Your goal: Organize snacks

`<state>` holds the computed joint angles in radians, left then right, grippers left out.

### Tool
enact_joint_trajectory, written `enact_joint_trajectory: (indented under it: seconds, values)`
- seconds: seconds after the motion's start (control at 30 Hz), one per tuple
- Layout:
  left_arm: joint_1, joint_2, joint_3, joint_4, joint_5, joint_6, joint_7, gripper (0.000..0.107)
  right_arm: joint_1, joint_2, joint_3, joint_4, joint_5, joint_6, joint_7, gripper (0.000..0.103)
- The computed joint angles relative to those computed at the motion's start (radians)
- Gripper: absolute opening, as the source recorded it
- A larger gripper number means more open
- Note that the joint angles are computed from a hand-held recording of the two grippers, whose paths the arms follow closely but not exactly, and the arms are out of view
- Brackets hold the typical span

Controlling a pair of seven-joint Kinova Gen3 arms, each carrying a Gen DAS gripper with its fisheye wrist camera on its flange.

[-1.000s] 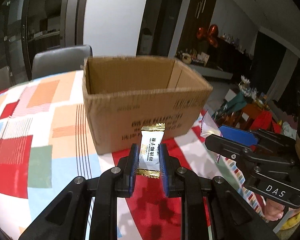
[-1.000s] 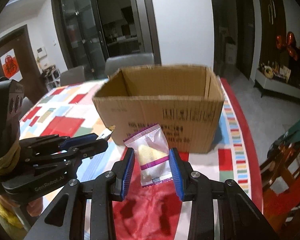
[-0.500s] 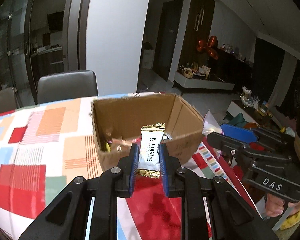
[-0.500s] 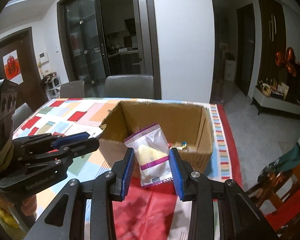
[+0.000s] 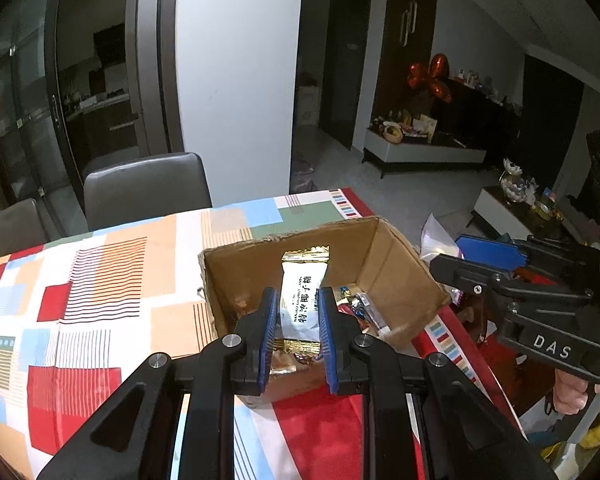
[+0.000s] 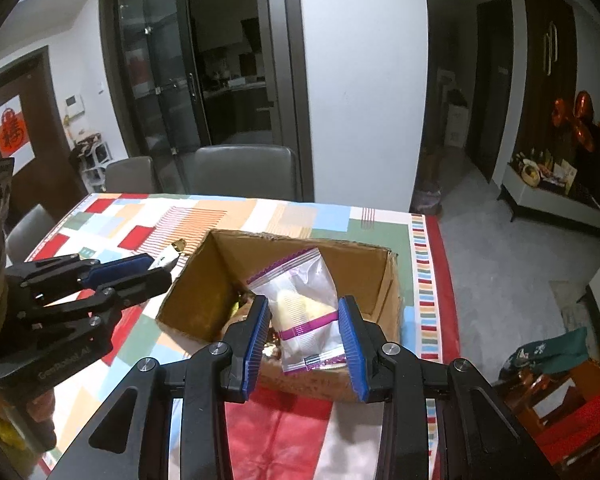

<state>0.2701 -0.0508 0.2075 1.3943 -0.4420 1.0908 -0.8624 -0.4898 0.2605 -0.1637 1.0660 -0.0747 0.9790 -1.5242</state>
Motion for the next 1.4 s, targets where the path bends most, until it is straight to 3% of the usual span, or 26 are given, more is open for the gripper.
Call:
enact_joint_trajectory:
  seconds: [0.17,0.23,0.27,0.37,0.5,0.6,0.73,0.83,1.07,1.4]
  values:
    - [-0.004,0.056,-0.023,-0.081,0.021,0.051,-0.036,0.022,-0.021,0.087,0.016,-0.151,0.019,0.12,-0.019,0.037]
    - [0.013,0.078,-0.025,-0.109,-0.014,0.086,-0.013,0.035,-0.032,0.109,0.024,-0.192,0.03,0.154,-0.027,0.038]
    - [0.026,0.088,-0.025,-0.12,-0.042,0.106,0.013,0.052,-0.041,0.118,0.033,-0.207,0.042,0.168,-0.041,0.041]
    - [0.064,0.086,-0.026,-0.104,-0.124,0.119,0.079,0.057,-0.067,0.131,0.057,-0.232,0.084,0.192,-0.091,0.063]
    - [0.082,0.068,-0.024,-0.083,-0.158,0.139,0.124,0.063,-0.065,0.125,0.055,-0.22,0.096,0.205,-0.108,0.066]
    - [0.107,0.063,-0.001,-0.074,-0.215,0.183,0.178,0.07,-0.07,0.099,0.052,-0.177,0.108,0.19,-0.122,0.074]
    - [0.131,0.035,0.028,-0.025,-0.259,0.199,0.239,0.074,-0.056,0.043,0.033,-0.081,0.096,0.139,-0.115,0.074]
    - [0.142,0.011,0.054,0.014,-0.284,0.204,0.291,0.076,-0.056,-0.008,0.024,0.001,0.104,0.087,-0.125,0.079]
    - [0.174,-0.033,0.138,0.083,-0.379,0.25,0.417,0.087,-0.013,-0.138,-0.001,0.196,0.068,-0.039,-0.144,0.08]
    - [0.286,-0.029,0.27,0.15,-0.553,0.42,0.606,0.1,0.016,-0.308,-0.042,0.436,0.14,-0.215,-0.223,0.087]
